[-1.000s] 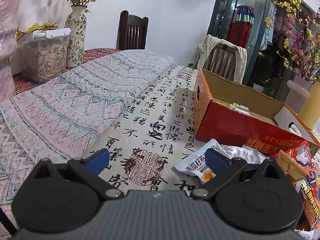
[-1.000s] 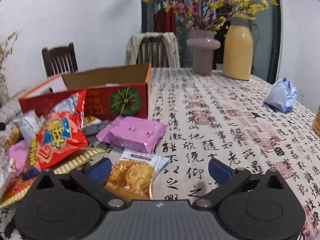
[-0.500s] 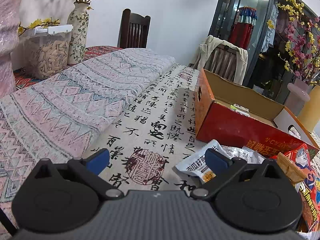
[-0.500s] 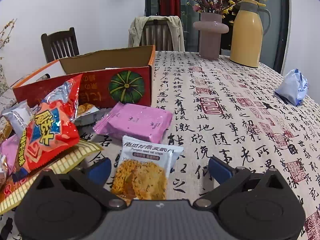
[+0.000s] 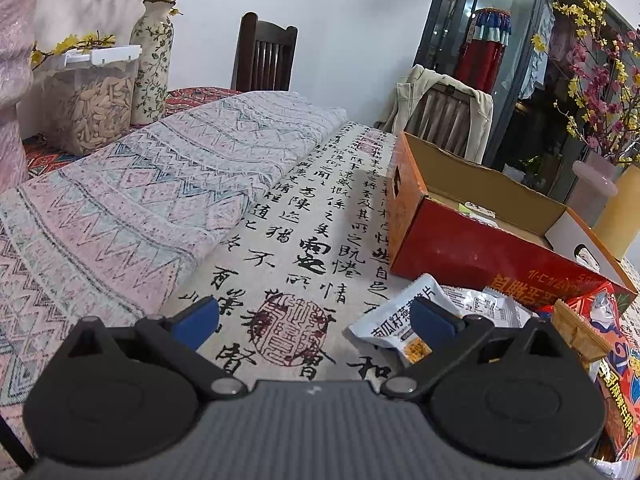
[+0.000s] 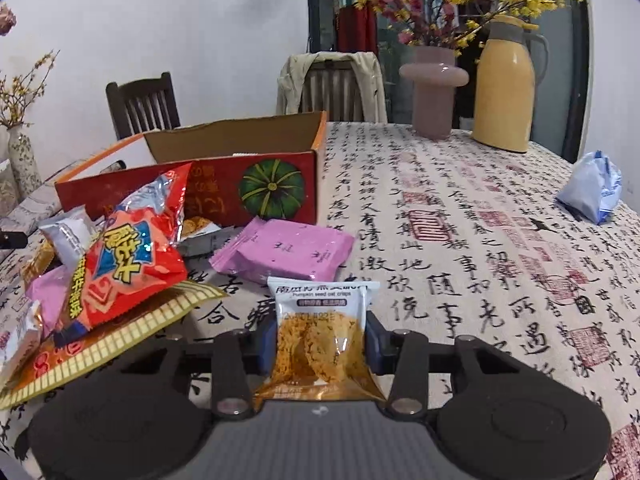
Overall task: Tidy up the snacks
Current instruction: 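Grasp the white pumpkin oat crisp packet with the right tool, then grasp the second white-and-gold pumpkin oat crisp packet with the left tool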
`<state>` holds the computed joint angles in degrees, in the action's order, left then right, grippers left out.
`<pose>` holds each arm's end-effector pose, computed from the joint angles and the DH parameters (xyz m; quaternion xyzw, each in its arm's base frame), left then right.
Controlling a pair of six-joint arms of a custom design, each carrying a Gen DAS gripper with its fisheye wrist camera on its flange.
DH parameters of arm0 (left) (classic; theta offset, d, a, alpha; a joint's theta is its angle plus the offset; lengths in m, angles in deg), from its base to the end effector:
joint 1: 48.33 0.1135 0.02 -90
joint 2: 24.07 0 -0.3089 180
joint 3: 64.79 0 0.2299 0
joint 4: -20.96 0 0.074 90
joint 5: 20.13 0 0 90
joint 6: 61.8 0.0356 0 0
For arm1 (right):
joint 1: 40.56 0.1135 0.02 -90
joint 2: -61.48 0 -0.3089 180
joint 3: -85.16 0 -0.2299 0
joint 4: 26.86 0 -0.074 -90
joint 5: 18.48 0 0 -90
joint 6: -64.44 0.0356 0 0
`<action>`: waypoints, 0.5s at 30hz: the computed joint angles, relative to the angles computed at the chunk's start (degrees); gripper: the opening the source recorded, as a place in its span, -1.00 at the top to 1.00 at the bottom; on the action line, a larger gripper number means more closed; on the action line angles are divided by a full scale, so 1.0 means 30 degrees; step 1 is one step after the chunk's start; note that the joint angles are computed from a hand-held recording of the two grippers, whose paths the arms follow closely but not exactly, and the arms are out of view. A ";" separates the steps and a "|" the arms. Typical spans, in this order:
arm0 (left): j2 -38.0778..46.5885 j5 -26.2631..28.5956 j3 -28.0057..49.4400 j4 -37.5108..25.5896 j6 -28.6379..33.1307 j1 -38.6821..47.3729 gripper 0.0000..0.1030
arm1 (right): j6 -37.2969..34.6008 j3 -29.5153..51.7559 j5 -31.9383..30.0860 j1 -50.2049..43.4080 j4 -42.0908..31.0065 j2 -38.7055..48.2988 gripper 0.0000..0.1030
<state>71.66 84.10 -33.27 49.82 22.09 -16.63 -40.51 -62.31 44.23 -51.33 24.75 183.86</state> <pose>0.2083 0.1183 0.1511 -0.2318 0.8524 -0.0064 0.4686 0.2673 -0.0342 0.0791 -0.1348 0.8700 0.1125 0.4608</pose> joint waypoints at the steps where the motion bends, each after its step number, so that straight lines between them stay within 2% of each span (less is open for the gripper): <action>1: 0.0013 0.0007 0.0008 -0.0001 0.0012 0.0008 -1.00 | 0.0089 -0.0396 0.0295 -0.0015 0.1245 0.0348 0.19; 3: 0.0007 0.0007 0.0020 -0.0051 0.0022 0.0009 -1.00 | 0.0548 -0.0934 0.0647 -0.0142 0.3285 0.0916 0.19; 9: 0.0046 -0.0061 0.0135 -0.0183 -0.0075 0.0009 -1.00 | 0.2788 -0.1194 0.0942 -0.0492 0.7423 0.1863 0.19; 15: 0.0087 -0.0102 0.0222 -0.0309 -0.0118 0.0013 -1.00 | 0.3693 0.0043 0.0943 0.0090 0.6901 0.2508 0.19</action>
